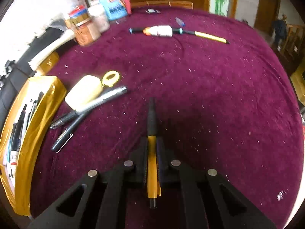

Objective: Organize rigid objects
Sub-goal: 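Grasp a clear black-capped pen from the pile with the left tool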

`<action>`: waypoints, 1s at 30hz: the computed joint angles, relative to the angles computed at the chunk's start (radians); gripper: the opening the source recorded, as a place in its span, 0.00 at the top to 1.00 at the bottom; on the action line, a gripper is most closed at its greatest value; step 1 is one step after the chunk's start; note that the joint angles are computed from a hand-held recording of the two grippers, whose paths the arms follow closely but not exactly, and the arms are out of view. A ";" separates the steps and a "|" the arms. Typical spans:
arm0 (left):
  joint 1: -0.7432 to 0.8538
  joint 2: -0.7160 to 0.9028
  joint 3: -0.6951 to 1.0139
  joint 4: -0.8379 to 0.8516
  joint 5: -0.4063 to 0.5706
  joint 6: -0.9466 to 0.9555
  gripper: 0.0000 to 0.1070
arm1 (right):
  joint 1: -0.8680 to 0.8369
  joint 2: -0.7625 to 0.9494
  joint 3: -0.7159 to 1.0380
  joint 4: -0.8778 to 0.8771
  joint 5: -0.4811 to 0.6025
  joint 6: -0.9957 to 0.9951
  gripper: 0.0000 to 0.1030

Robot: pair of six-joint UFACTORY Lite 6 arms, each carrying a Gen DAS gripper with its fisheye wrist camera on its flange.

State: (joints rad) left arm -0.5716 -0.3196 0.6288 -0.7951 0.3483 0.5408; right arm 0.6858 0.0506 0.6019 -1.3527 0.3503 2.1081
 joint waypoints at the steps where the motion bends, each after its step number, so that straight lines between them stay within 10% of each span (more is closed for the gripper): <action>1: 0.012 0.105 0.080 -0.038 0.016 0.073 0.43 | 0.003 0.005 0.000 -0.031 0.000 0.030 0.92; 8: 0.065 0.701 0.658 0.205 0.165 -0.065 0.43 | -0.096 -0.080 -0.062 -0.105 -0.161 0.110 0.92; 16: 0.028 0.996 0.984 0.366 0.296 -0.161 0.43 | -0.125 -0.080 -0.065 -0.150 -0.210 0.157 0.92; 22: 0.042 1.024 1.009 0.361 0.321 -0.177 0.88 | -0.129 -0.081 -0.068 -0.167 -0.216 0.171 0.92; 30: -0.015 0.897 0.861 0.386 0.280 -0.167 0.93 | -0.114 -0.074 -0.059 -0.130 -0.197 0.138 0.92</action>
